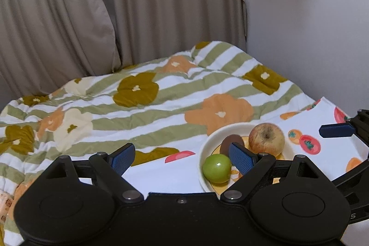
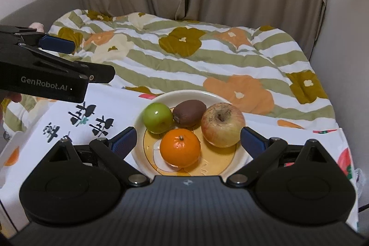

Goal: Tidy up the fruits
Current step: 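Open both tools and pull them back from the bowl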

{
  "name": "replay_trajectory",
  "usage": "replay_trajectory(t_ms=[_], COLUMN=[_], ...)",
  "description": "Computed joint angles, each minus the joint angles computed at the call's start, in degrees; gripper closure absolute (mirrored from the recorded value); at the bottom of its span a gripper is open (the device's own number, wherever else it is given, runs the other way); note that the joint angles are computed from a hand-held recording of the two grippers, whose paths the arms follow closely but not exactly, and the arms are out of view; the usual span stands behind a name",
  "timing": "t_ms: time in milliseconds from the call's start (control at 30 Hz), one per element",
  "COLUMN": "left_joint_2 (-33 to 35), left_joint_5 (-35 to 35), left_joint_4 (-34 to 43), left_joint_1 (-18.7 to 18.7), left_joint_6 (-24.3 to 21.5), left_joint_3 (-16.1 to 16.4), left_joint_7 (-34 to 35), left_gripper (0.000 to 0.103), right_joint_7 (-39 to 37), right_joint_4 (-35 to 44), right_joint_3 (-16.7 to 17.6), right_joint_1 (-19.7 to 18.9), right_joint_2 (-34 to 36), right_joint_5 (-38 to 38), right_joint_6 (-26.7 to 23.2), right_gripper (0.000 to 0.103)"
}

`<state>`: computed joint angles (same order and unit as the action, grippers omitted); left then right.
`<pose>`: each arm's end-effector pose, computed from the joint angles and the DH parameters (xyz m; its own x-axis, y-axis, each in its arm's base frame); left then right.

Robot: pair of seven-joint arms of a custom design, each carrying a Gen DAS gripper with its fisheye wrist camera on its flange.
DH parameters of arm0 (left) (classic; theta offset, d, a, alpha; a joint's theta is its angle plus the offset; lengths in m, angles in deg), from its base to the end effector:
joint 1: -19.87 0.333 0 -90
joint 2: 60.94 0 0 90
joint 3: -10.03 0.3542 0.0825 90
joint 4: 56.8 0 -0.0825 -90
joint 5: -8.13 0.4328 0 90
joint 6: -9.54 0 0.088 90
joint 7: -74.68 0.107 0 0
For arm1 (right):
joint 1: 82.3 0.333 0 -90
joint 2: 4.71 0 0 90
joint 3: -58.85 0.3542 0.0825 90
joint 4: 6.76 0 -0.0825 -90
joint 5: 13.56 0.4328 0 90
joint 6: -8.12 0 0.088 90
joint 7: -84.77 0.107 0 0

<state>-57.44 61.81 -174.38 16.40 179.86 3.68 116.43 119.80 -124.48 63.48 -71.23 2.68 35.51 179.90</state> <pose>0.6226 -0.1627 0.5021 -0.1137 -0.9829 -0.1445 -0.5838 0.1838 -0.7908 0.6436 0.1227 0.4622 0.4129 -0.9108 0.0020 -0.5862 -0.2675 -0.7647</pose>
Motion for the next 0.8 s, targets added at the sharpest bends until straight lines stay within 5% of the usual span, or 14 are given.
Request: replay_trajectory(t_ms=[367, 800], left_joint_2=[-10.42, -24.01], left_joint_5=[10.59, 10.57], left_joint_4=[-4.89, -13.13], left_joint_1=[-1.58, -3.16], left_joint_6=[-9.25, -21.49], left_joint_3=[-4.67, -11.30], left_joint_7=[-17.63, -31.58], left_gripper=[0.011, 0.010], right_joint_7=[-14.93, -25.01], right_joint_4=[-6.79, -14.09], right_joint_3=[-3.91, -9.52], right_joint_1=[-0.81, -1.42], right_joint_2=[-11.74, -21.92], right_joint_5=[12.50, 16.89], right_joint_6=[-8.09, -19.02], right_gripper=[0.000, 0.000])
